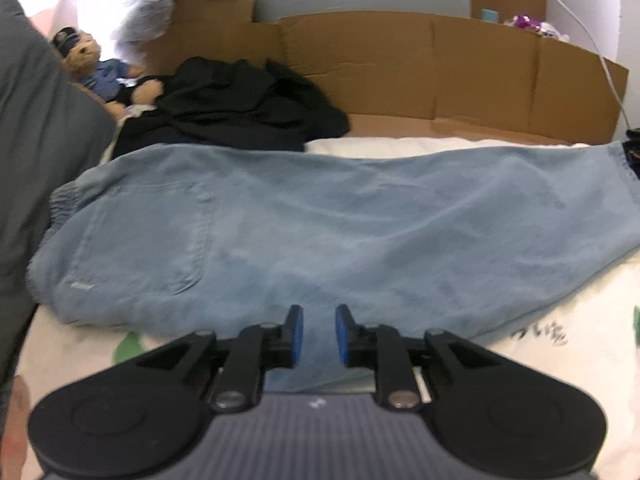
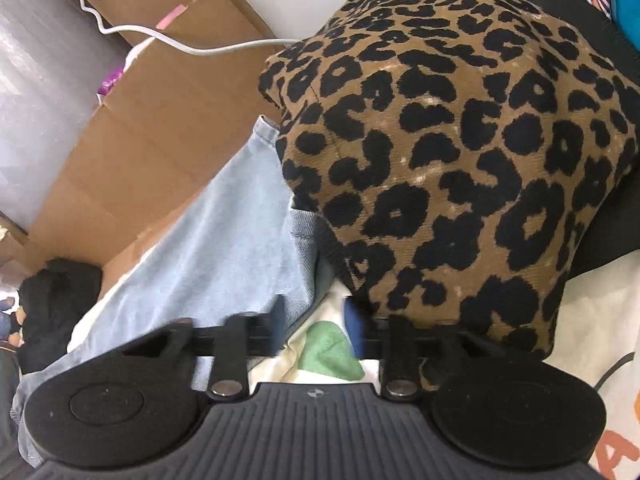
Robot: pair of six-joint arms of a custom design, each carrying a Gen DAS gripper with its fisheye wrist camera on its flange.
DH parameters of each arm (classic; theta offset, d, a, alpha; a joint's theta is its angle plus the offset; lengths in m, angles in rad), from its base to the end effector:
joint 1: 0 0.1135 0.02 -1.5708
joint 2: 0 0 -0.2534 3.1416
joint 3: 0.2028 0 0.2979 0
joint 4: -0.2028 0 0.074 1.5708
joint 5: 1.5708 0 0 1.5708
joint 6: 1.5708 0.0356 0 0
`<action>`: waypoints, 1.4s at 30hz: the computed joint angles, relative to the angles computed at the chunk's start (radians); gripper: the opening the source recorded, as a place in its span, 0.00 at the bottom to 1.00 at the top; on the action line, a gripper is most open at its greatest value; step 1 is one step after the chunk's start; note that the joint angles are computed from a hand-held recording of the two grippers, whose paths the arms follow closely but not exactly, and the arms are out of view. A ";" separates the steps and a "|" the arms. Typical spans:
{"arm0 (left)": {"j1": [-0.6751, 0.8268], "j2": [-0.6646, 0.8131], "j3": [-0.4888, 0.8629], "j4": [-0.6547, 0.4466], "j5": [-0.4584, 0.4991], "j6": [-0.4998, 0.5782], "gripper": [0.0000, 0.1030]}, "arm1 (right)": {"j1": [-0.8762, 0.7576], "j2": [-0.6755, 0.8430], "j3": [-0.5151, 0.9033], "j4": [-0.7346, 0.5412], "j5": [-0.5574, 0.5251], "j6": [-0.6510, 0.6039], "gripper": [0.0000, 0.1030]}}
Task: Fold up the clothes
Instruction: 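Move the right tool to the denim leg cuff beside the leopard-print bag, then close the right tool on the denim leg cuff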
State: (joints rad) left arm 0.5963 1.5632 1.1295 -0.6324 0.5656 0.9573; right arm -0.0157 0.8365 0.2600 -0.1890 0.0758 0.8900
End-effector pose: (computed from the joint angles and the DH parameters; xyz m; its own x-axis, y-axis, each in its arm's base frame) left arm 0.3072 0.1855 0.2076 -0.6293 0.4072 -0.6620 0.4427 0.8879 0.1253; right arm 0.2064 -0.0059 0.1170 -0.3815 0.7809 -0.4946 0.5826 0.6185 0.5273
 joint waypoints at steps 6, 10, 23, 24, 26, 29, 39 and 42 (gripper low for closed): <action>-0.090 -0.023 -0.043 0.017 -0.022 -0.041 0.25 | 0.022 0.163 0.013 0.168 0.054 0.030 0.45; -0.121 -0.032 -0.056 0.013 -0.020 -0.060 0.25 | 0.062 0.256 0.024 0.272 0.143 0.128 0.44; -0.108 -0.027 -0.047 -0.016 -0.081 -0.093 0.27 | 0.142 0.599 0.131 0.514 0.327 0.142 0.51; -0.105 -0.027 -0.046 -0.019 -0.085 -0.090 0.27 | 0.154 0.622 0.146 0.524 0.344 0.139 0.61; -0.100 -0.032 -0.046 -0.020 -0.087 -0.090 0.27 | 0.174 0.666 0.187 0.523 0.376 0.144 0.70; -0.094 -0.041 -0.049 -0.022 -0.086 -0.091 0.27 | 0.154 0.671 0.214 0.504 0.355 0.162 0.17; -0.094 -0.093 -0.116 -0.039 -0.042 -0.074 0.28 | 0.097 0.362 0.067 0.489 0.251 0.044 0.06; -0.094 -0.096 -0.132 -0.034 -0.035 -0.075 0.30 | 0.083 0.302 0.057 0.441 0.230 0.036 0.06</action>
